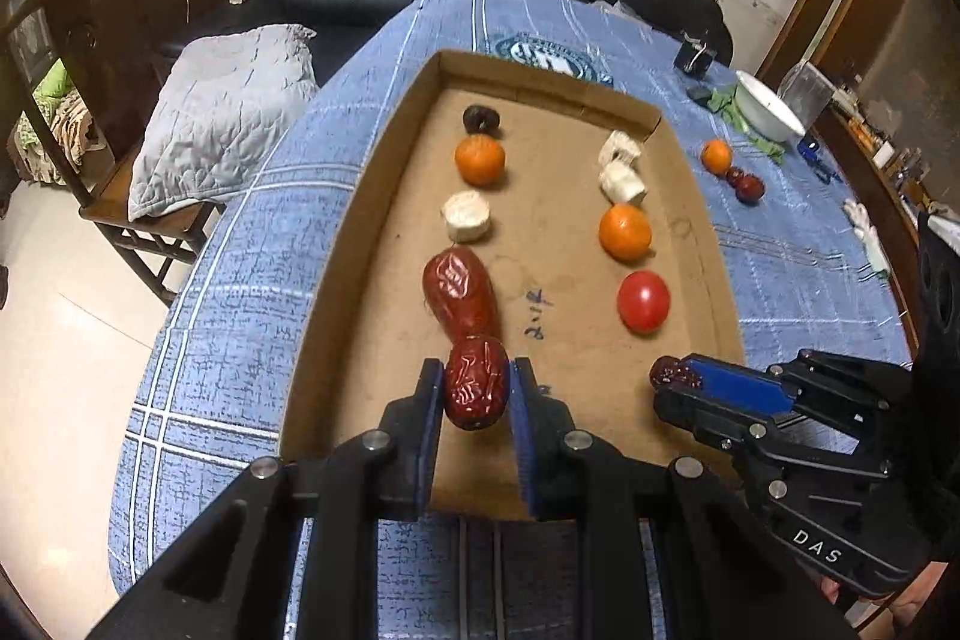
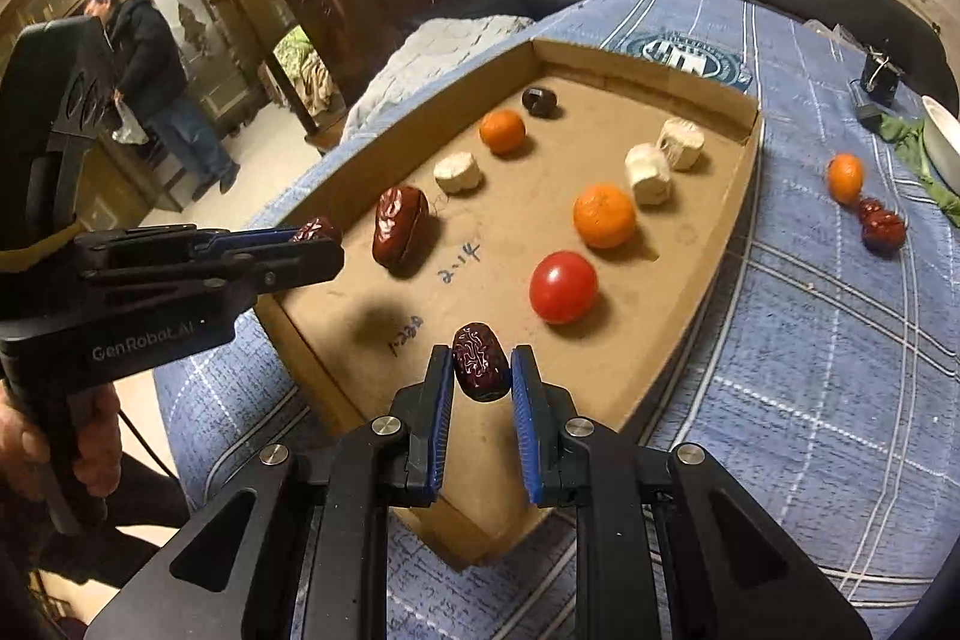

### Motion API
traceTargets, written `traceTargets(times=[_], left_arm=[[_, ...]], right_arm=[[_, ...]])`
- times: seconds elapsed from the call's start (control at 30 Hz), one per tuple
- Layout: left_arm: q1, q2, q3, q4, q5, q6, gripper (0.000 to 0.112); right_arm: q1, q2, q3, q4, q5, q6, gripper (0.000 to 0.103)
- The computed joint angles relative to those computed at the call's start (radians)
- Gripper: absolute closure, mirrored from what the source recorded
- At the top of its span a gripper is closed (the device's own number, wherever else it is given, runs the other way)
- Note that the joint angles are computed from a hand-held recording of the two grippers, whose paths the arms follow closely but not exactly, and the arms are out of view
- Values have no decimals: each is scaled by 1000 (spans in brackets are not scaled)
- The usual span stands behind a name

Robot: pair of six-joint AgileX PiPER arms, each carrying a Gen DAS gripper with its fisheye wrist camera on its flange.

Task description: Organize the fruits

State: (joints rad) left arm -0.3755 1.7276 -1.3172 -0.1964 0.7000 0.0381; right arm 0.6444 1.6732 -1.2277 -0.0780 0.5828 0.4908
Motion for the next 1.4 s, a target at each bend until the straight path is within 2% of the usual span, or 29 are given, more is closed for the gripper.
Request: traceTargets(times=[0.37,0.83,0.93,1.0,1.13,1.33,1.4], left_arm=[[7,40,-3,-21,13,15,88],[-9,59,-18,26,21,-44,86],[-11,54,-19,42,22,-72,80],[-12,46,-16,50,21,-90,72],[-17,27,-1,71,13,-132,61],[-24,-6,26,108,-1,-214,50],[-34,-20,34,138,-4,-258,43]], right_arm=[[-8,57,-26,15,8,-7,84],[-1,74,-38,18,22,-34,84],[-1,74,-40,33,27,-55,83],[2,64,-31,31,27,-59,83],[9,35,-10,11,30,-52,75],[-4,-34,52,51,22,-89,74],[1,-60,66,42,30,-84,72]])
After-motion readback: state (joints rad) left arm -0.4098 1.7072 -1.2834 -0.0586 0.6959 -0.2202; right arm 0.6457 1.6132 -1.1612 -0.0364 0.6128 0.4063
